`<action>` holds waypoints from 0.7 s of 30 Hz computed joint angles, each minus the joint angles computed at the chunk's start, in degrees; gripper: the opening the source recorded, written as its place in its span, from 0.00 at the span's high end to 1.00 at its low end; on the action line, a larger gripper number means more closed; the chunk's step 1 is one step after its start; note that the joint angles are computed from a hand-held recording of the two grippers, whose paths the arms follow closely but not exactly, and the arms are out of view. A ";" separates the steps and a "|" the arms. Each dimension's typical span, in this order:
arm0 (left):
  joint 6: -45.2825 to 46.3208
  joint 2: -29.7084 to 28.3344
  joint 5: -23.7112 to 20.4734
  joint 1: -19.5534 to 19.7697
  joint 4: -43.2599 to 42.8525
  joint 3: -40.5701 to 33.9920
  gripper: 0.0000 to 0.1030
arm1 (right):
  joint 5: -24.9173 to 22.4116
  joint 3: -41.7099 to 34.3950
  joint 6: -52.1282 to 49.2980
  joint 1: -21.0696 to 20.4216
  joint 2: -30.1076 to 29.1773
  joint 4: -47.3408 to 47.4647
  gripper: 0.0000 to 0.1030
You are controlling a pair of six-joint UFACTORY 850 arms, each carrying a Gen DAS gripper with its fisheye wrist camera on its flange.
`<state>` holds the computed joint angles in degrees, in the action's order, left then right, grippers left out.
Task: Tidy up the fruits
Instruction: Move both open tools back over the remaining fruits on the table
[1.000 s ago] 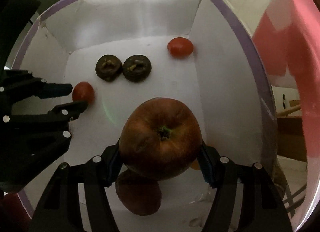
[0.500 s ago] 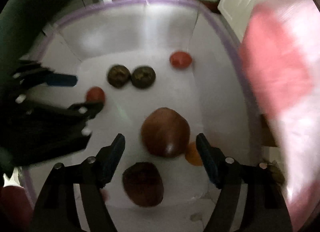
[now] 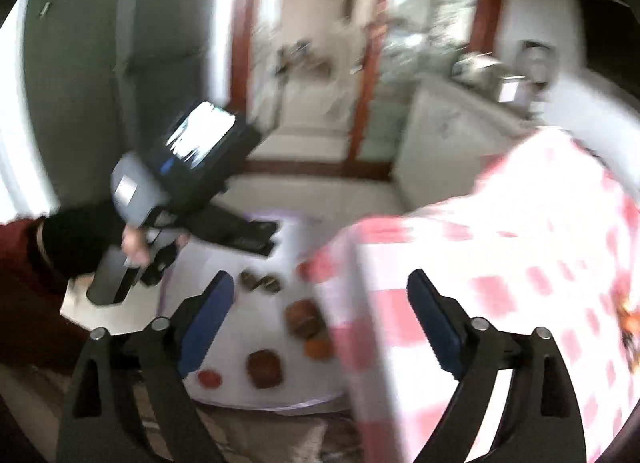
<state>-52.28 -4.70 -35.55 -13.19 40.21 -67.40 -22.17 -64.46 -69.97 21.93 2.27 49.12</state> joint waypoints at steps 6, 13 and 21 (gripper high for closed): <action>-0.42 -2.06 -1.02 -6.32 5.19 -4.83 0.04 | 4.82 5.22 -4.01 -10.99 5.44 11.11 0.16; 8.01 -9.56 2.65 -13.29 -1.17 -15.99 0.02 | 7.06 8.95 -4.78 -24.14 6.78 20.99 0.16; 17.95 -28.68 6.84 -20.39 -9.39 -42.05 0.02 | 5.09 10.64 -2.83 -36.65 4.36 30.98 0.16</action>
<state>-34.33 -33.38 -28.71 -33.58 30.81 -109.45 -17.08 -53.82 -72.80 -14.71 6.63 80.10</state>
